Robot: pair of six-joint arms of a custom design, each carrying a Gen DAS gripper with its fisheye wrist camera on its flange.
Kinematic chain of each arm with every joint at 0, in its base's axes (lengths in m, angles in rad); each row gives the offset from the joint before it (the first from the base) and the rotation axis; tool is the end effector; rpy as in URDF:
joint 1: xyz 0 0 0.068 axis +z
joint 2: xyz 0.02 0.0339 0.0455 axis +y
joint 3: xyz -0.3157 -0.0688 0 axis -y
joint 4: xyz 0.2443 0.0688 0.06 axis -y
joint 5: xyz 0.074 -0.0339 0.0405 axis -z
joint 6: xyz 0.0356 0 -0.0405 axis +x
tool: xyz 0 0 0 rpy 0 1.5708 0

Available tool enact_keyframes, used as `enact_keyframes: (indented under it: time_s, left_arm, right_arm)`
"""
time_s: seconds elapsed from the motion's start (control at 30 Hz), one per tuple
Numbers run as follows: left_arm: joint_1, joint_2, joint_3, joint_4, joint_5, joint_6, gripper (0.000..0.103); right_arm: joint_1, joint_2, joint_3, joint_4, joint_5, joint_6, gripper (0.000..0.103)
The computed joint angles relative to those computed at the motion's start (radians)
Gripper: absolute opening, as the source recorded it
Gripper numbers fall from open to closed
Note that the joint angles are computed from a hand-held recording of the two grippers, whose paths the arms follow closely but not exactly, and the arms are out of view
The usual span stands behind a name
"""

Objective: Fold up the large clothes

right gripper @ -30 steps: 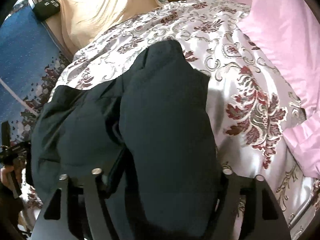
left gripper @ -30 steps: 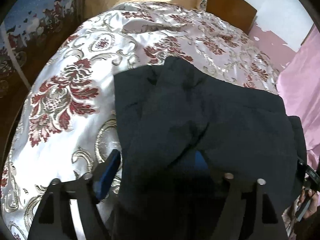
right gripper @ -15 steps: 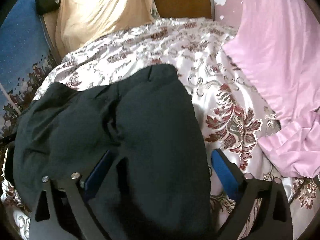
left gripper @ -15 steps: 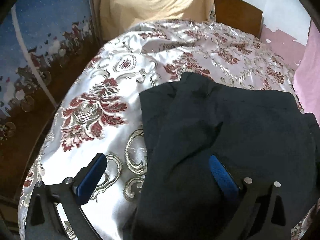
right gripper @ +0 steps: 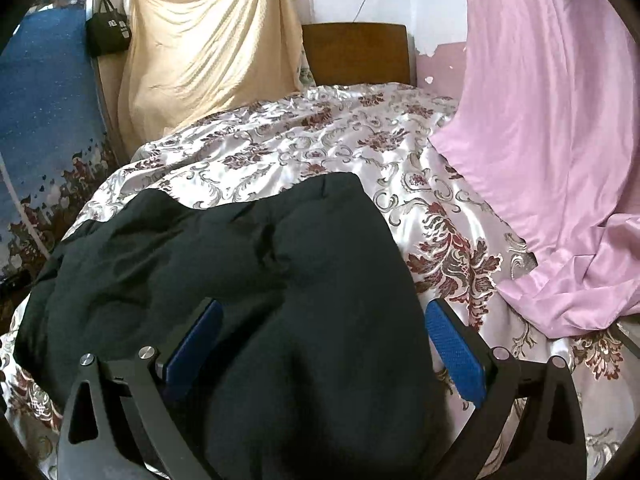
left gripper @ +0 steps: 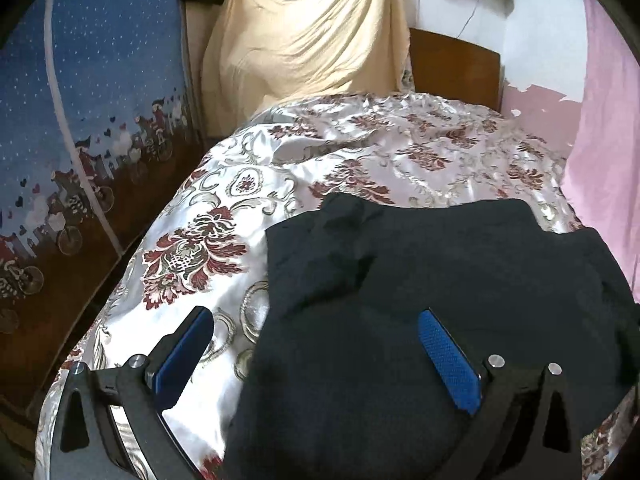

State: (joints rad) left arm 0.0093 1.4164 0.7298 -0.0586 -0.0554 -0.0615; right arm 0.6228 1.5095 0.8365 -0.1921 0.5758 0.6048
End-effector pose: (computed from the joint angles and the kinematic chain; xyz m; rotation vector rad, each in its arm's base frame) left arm 0.2789 0.0046 0.2427 -0.1100 2.3123 0.0377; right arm 0.2521 0.1572 0.2442 0.2252 2.2529 -0.0674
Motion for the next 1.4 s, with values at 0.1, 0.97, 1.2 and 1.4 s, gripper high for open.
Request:
enact_keyframes:
  time_s: [0.1,0.97,1.2,1.4]
  left_arm:
    - [-0.025,-0.060,-0.045,0.011,-0.008,-0.011,0.103]
    - [-0.216,-0.625,-0.265,-0.172,-0.123,-0.016,0.103]
    - [-0.244,-0.799,-0.284,-0.256,-0.136,-0.019,0.103]
    - [-0.355,-0.928,-0.300,-0.342,-0.253,-0.038,0.103]
  right_arm:
    - [0.051,-0.025,-0.010,-0.014,0.041,0.029,0.100]
    - [0.593,-0.132,-0.011,-0.360,0.431,0.535,0.100]
    - [0.774,-0.048,0.103,-0.636,0.570,0.817,0.100]
    - [0.890,0.074,0.223,-0.880,0.635,1.066,0.100]
